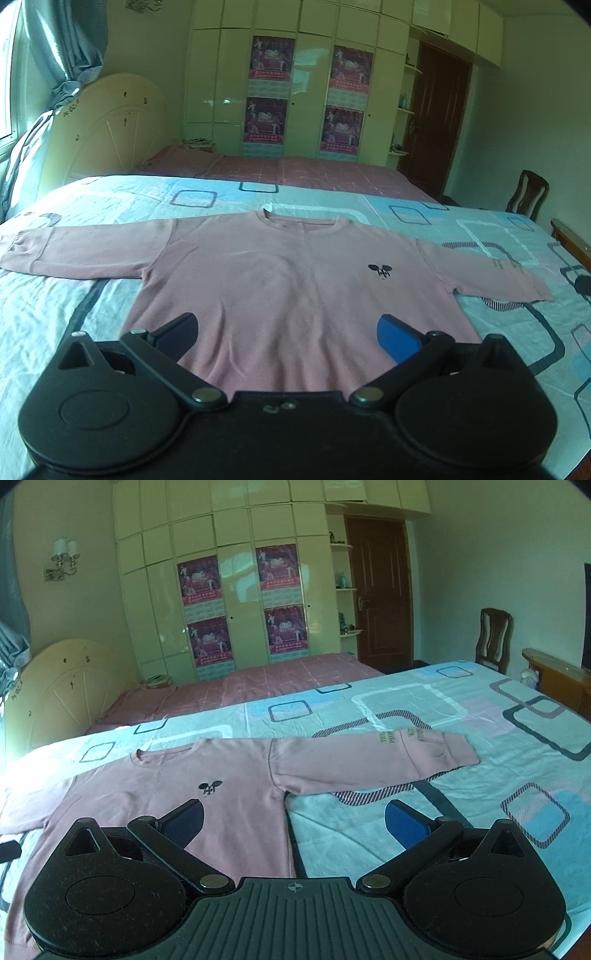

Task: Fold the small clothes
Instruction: 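Move the right tool to the sweatshirt cuff and close on it, then carry the cuff with the right tool across the sweatshirt body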

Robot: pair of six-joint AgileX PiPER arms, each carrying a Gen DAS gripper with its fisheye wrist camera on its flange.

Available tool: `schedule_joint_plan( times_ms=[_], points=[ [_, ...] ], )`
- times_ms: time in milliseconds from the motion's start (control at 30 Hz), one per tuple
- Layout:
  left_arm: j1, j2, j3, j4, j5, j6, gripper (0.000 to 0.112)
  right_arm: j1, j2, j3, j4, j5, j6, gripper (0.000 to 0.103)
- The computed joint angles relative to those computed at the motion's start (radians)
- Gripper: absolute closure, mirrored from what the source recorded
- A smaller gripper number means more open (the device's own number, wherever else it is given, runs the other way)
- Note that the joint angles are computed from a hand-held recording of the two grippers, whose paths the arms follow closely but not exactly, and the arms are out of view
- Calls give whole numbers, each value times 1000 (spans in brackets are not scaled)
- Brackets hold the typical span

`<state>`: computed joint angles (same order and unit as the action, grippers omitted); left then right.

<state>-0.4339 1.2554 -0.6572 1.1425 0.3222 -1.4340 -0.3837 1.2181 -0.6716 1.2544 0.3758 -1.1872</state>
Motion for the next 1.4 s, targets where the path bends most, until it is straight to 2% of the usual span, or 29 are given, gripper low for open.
schedule_joint_plan(
  times_ms=[100,167,333,467,500,567,700,867,933,967,1133,1200,1300,1333,1367,1400],
  points=[
    [19,82,-49,-155,-42,156,10,-102,168,-79,136,73,-107,0],
    [-7,135,-91,-127,-2,102,10,-165,290,-150,186,125,-108,0],
    [-58,299,-246,-148,55,124,10,-268,552,-354,285,174,-159,1],
    [-126,456,-436,-146,164,97,10,-316,768,-584,242,186,-70,1],
    [-142,495,-489,-147,190,91,10,-325,818,-649,203,193,-22,21],
    [-165,564,-592,-174,232,113,10,-340,920,-787,92,213,128,45],
    [-202,680,-784,-250,298,203,10,-360,1075,-993,-30,248,319,45],
    [-219,778,-929,-350,360,330,10,-372,1226,-1194,-143,296,523,45],
    [-216,805,-965,-382,379,357,10,-375,1242,-1197,-113,283,495,53],
    [-212,817,-979,-397,386,366,10,-373,1243,-1196,-116,269,483,61],
    [-194,873,-1065,-469,418,403,10,-386,1260,-1239,-144,299,527,71],
    [-193,893,-1100,-485,432,415,10,-404,1276,-1255,-113,337,488,95],
    [-199,910,-1128,-476,438,420,10,-383,1196,-1161,-22,242,208,95],
    [-201,916,-1136,-476,441,428,10,-374,1162,-1132,-38,212,133,95],
    [-200,923,-1146,-482,447,442,10,-358,1148,-1111,-72,161,99,95],
    [-199,929,-1156,-492,454,457,10,-360,1166,-1114,-73,149,104,95]
  ],
)
